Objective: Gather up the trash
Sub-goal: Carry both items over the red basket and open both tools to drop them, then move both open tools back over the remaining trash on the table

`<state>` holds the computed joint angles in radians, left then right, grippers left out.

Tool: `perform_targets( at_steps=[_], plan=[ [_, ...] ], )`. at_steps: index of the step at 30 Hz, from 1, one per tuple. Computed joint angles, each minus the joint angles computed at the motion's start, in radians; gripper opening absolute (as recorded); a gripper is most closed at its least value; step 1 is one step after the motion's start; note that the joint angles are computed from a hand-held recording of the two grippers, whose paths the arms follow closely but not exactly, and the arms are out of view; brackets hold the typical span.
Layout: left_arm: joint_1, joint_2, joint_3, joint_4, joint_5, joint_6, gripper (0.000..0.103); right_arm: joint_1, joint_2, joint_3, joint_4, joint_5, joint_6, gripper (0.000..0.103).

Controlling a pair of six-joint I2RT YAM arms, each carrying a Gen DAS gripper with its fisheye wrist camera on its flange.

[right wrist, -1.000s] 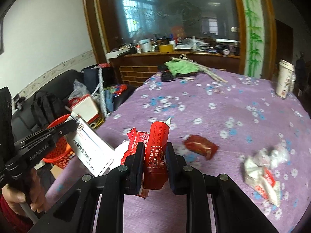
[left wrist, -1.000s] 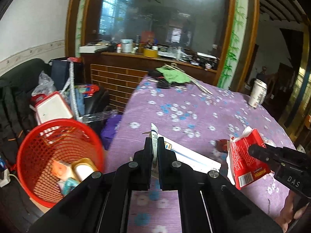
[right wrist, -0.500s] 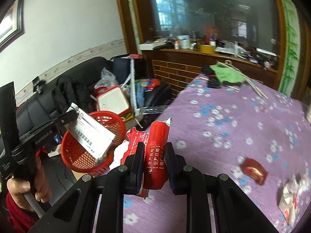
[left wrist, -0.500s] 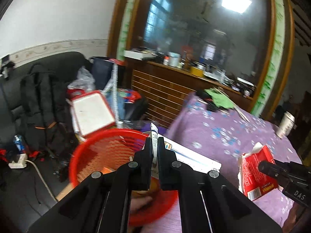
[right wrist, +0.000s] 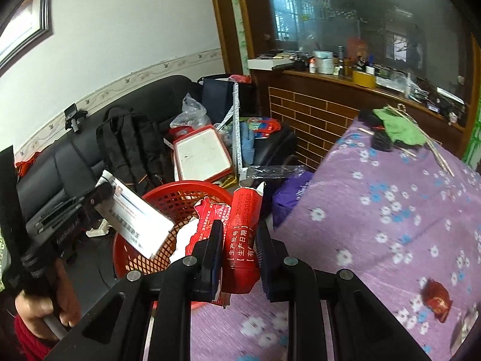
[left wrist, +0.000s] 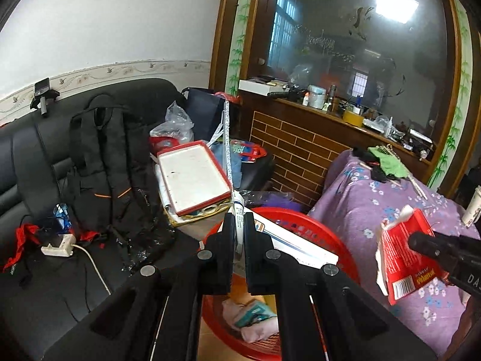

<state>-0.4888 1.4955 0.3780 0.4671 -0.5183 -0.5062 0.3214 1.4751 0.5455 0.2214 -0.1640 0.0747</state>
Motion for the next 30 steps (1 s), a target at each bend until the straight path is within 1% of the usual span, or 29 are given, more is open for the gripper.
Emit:
perform_targets(
  at_steps=[4, 5, 6, 7, 8, 9, 11, 13, 14, 17, 22, 28, 30],
  plan=[
    [0.021, 0.06, 0.021, 0.015, 0.013, 0.019, 0.006, 0.055, 0.087, 0.054, 0.031, 0.025, 0.027, 0.024],
    [0.025, 0.068, 0.024, 0.016, 0.017, 0.021, 0.009, 0.062, 0.112, 0.067, 0.045, 0.023, 0.033, 0.025],
    [0.025, 0.072, 0.027, 0.014, 0.019, 0.019, 0.019, 0.067, 0.136, 0.083, 0.051, 0.026, 0.037, 0.031],
    [0.023, 0.072, 0.028, 0.01, 0.016, 0.016, 0.037, 0.068, 0.143, 0.091, 0.046, 0.029, 0.04, 0.034],
    [0.017, 0.068, 0.025, 0.012, 0.006, 0.014, 0.046, 0.065, 0.147, 0.093, 0.047, 0.027, 0.045, 0.037],
    [0.005, 0.059, 0.019, 0.019, -0.012, 0.016, 0.052, 0.06, 0.139, 0.084, 0.055, 0.021, 0.049, 0.037],
    [-0.016, 0.041, 0.015, 0.018, -0.037, 0.028, 0.052, 0.037, 0.104, 0.057, 0.064, 0.007, 0.05, 0.037],
    [-0.028, 0.031, 0.021, 0.003, -0.031, 0.023, 0.052, 0.008, 0.066, 0.031, 0.062, -0.004, 0.049, 0.037],
    [-0.037, 0.027, 0.025, -0.003, -0.026, 0.018, 0.052, -0.019, 0.038, 0.008, 0.061, -0.022, 0.045, 0.039],
    [-0.091, 0.029, 0.044, -0.021, -0.036, 0.005, 0.052, -0.102, -0.036, -0.054, 0.048, -0.072, 0.034, 0.047],
    [-0.21, 0.07, 0.125, -0.079, -0.063, -0.015, 0.055, -0.253, -0.147, -0.147, 0.002, -0.155, -0.009, 0.047],
    [-0.348, 0.153, 0.259, -0.169, -0.096, -0.033, 0.056, -0.495, -0.306, -0.236, -0.107, -0.291, -0.123, 0.047],
    [-0.392, 0.185, 0.307, -0.199, -0.108, -0.037, 0.056, -0.598, -0.341, -0.25, -0.154, -0.351, -0.171, 0.05]
  ],
)
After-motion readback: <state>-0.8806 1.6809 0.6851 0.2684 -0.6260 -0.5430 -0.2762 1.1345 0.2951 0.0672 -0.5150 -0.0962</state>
